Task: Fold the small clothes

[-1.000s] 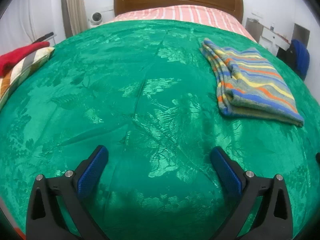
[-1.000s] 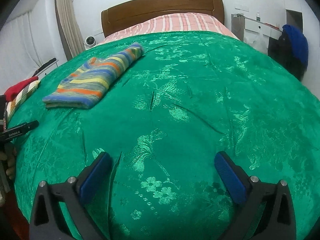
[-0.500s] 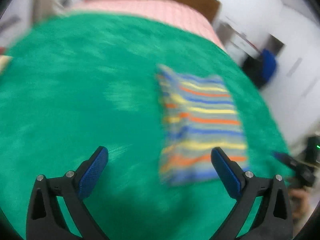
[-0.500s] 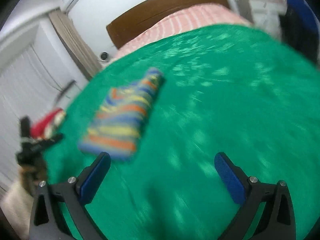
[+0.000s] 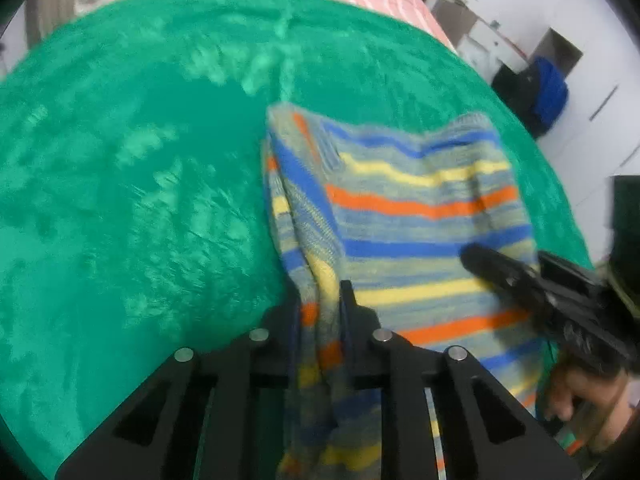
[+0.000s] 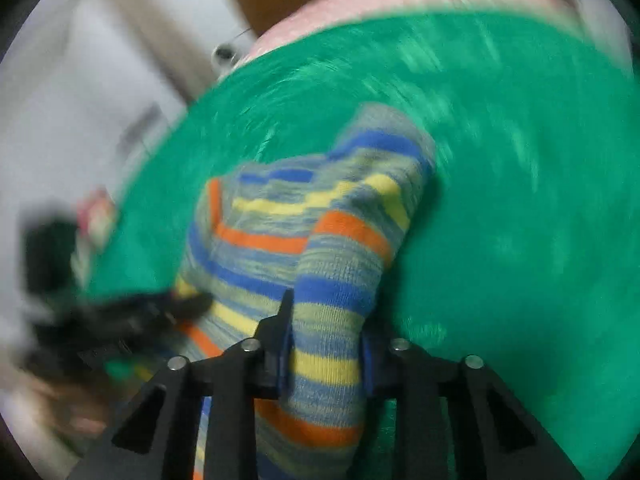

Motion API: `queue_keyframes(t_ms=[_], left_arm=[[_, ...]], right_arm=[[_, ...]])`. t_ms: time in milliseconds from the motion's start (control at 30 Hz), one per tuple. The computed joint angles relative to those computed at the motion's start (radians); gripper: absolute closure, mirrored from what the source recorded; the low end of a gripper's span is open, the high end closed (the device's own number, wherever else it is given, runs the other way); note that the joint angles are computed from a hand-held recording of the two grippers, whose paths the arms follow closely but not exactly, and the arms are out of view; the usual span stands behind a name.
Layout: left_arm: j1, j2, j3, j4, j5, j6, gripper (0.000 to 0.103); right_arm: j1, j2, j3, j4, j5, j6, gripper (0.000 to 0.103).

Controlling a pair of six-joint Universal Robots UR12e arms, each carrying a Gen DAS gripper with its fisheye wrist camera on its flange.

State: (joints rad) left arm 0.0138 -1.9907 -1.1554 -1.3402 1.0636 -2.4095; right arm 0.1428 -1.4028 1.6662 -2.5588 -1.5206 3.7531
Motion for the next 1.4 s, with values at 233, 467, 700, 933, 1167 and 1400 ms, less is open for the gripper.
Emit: queue_keyframes(t_ms=[233,467,700,933,1167,1400], left_arm=[[0.003,0.035,-0.014,0.154,-0.053,-0.05,0.059],[0.037,0.12,-0.214,0.456,0.06,-0.073,0.026],[0.145,0.288,-0.404,0.679,-0.139,-0.125,0.0],[0.174,0.363,-0.457,0.707,-0.154,-0.138,0.0],[0.213,0.412,-0.484,0.669,-0.194,-0.14,0.0],[0.218,0.451,-0.536,0.833,-0.147,-0.207,0.0]], right_arm=[[0.029,-0.018,-0.04,-0.095,-0.098,-0.047,0.078],[0.027,-0.063,0.002,0.058,-0.246,0.001,0.007],[0.201,-0.17,0.085,0.001,-0.626,-0.058,0.0],[0.245,-0.242,0.138,-0.079,-0.591,0.118,0.0],[0.329,-0.241,0.104,0.002,-0.778,0.197,0.0],[0.332,-0.26,0.116,-0.084,-0.676,0.144,0.0]])
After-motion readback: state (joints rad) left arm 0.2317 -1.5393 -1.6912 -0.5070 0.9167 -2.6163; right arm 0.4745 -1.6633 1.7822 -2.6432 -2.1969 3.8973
